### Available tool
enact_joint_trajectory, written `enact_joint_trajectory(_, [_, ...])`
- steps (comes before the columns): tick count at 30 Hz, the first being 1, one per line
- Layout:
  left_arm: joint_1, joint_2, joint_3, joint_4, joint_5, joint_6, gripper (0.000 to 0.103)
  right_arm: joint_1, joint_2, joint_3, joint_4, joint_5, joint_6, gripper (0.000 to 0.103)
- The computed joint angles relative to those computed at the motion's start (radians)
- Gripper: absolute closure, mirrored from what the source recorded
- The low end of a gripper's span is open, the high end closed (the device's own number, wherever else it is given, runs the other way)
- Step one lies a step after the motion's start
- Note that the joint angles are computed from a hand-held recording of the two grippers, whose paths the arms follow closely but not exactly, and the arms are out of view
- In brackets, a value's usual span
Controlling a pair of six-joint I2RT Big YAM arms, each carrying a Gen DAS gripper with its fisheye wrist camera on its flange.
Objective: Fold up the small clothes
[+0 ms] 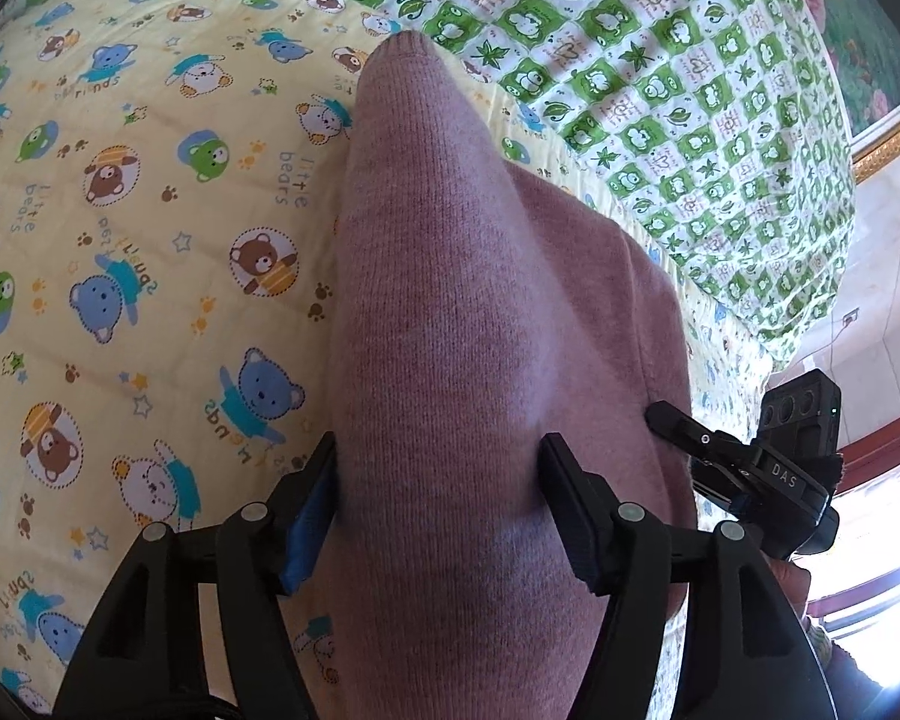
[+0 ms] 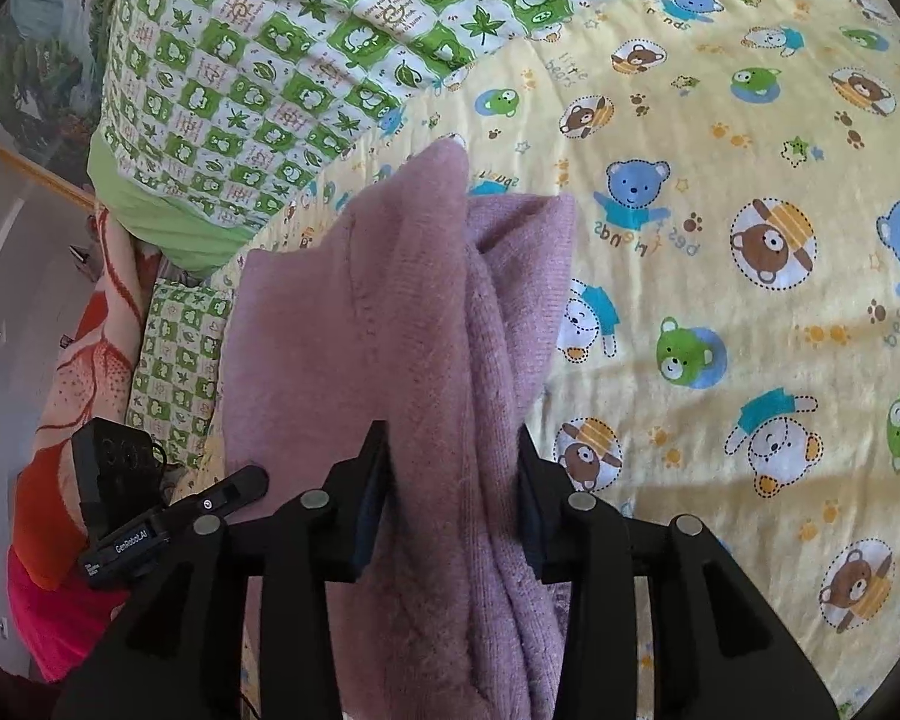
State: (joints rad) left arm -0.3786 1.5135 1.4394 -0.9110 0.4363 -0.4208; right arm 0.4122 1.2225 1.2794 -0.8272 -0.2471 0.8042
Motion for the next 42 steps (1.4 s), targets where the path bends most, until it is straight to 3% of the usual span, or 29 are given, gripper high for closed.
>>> enact_joint_trajectory(8, [0.017,-0.086,-0.076,-0.038,0.017,-0.003,0.023,0.045,-0.082,-0.020,-0.074,0.071,0.025,0.049])
enact_joint_trajectory(16, [0.006,-0.187,-0.201,-0.076,0.056,-0.003,0.023,0.133,-0.189,-0.102,-0.127,0.115,0.089,0.041])
enact_joint_trajectory(23, [-0.026,-0.215,-0.259,-0.059,0.036,-0.010,0.023,0.184,-0.199,-0.169,-0.087,0.135,0.132,0.041])
enact_joint_trajectory(24, [-0.028,-0.215,-0.262,-0.052,0.040,-0.011,0.025,0.182,-0.198,-0.174,-0.073,0.130,0.136,0.044])
enact_joint_trajectory(25, [-0.029,-0.213,-0.260,-0.049,0.044,-0.010,0.030,0.180,-0.195,-0.174,-0.068,0.128,0.140,0.057])
enact_joint_trajectory(26, [-0.027,-0.211,-0.258,-0.048,0.066,-0.001,0.044,0.178,-0.192,-0.172,-0.068,0.123,0.144,0.067])
enact_joint_trajectory(27, [-0.029,-0.207,-0.250,-0.054,0.072,0.005,0.048,0.172,-0.189,-0.167,-0.067,0.105,0.144,0.080])
enact_joint_trajectory(28, [-0.031,-0.208,-0.243,-0.058,0.067,0.012,0.049,0.172,-0.190,-0.160,-0.065,0.099,0.147,0.083])
enact_joint_trajectory(32, [-0.021,-0.220,-0.238,-0.068,0.101,0.043,0.056,0.159,-0.262,-0.157,0.021,0.068,0.180,0.085])
enact_joint_trajectory(37, [-0.030,-0.215,-0.256,-0.071,0.089,0.046,0.059,0.131,-0.225,-0.099,-0.146,0.102,0.090,0.086])
enact_joint_trajectory(39, [-0.029,-0.208,-0.264,-0.064,0.087,0.042,0.059,0.117,-0.205,-0.110,-0.172,0.097,0.092,0.085])
enact_joint_trajectory(41, [-0.027,-0.201,-0.266,-0.059,0.085,0.041,0.059,0.125,-0.181,-0.111,-0.203,0.133,0.082,0.080])
enact_joint_trajectory(42, [-0.027,-0.198,-0.263,-0.058,0.085,0.041,0.058,0.132,-0.174,-0.111,-0.215,0.156,0.080,0.070])
